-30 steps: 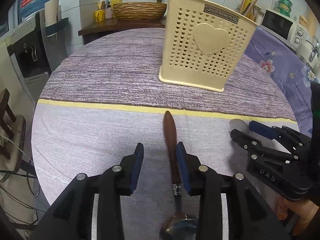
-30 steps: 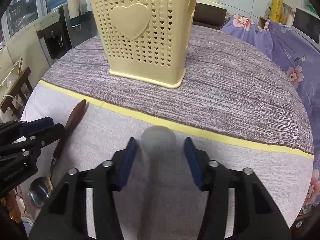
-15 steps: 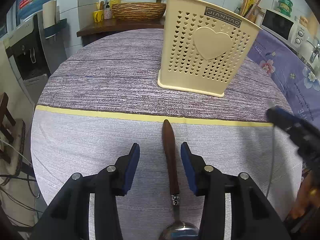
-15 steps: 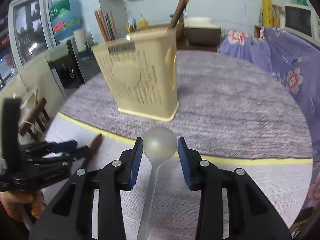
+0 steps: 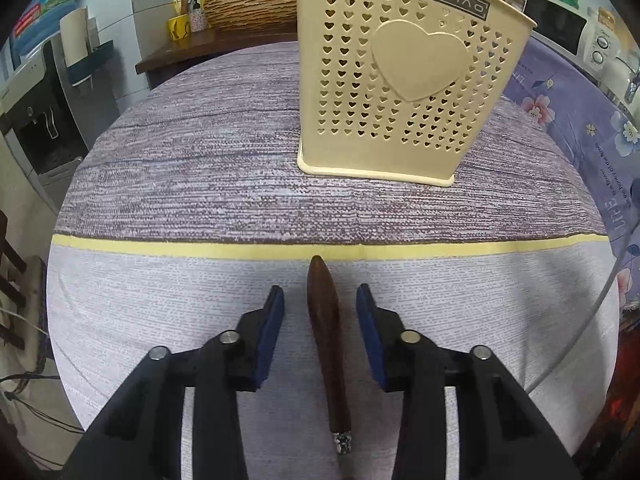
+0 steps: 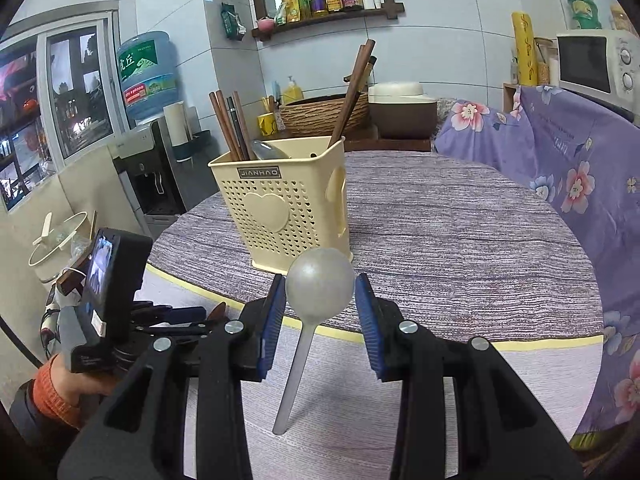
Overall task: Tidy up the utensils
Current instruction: 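Carry both spoons over the cream holder and open both grippers to drop them in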
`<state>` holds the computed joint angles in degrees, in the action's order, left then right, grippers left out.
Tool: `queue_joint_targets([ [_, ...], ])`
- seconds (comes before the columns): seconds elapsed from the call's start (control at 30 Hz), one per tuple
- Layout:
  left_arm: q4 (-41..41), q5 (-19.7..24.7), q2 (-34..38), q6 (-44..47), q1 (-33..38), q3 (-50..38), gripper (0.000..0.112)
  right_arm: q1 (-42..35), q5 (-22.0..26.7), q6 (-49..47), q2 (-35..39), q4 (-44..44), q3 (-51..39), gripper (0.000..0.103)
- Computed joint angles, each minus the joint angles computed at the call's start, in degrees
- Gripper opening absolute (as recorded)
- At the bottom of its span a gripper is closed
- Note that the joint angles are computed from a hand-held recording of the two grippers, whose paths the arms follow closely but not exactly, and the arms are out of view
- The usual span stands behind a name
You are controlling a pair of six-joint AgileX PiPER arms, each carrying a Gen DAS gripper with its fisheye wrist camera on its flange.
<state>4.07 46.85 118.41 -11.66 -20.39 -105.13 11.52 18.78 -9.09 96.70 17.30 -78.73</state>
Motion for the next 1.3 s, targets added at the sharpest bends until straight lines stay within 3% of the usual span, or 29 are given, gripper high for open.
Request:
queue_joint_targets([
  [0.1,1.2,1.1,0.7,0.2,-0.5,-1.4,0.018,0.3,0.0,1.2,-0.3,-1.4,0.2,0.036],
  [0.5,0.3,-0.5,0.1,0.7,-0.6,-0.1,0.017,0.6,-0.4,2.6,0.2,-2.8,0.1,0.036],
  [0.73,-4.2,-6.4,-4.6,4.0,0.2,4.8,0.016,0.5,-0.5,2.6,0.4,-2.8,0.0,0.036],
  [0.97,-7.9,-11.9,-14.4,7.0,1.6,11.2,0.016,0.6,-0.8,2.6,0.4,-2.7,0.3,0.036],
  [1.3,-18.8,-16.3,-19.8,14.8,4.8,15.9,0.016,1.1,-0.8,3.7,0.2,-4.3,0.2,0.036],
])
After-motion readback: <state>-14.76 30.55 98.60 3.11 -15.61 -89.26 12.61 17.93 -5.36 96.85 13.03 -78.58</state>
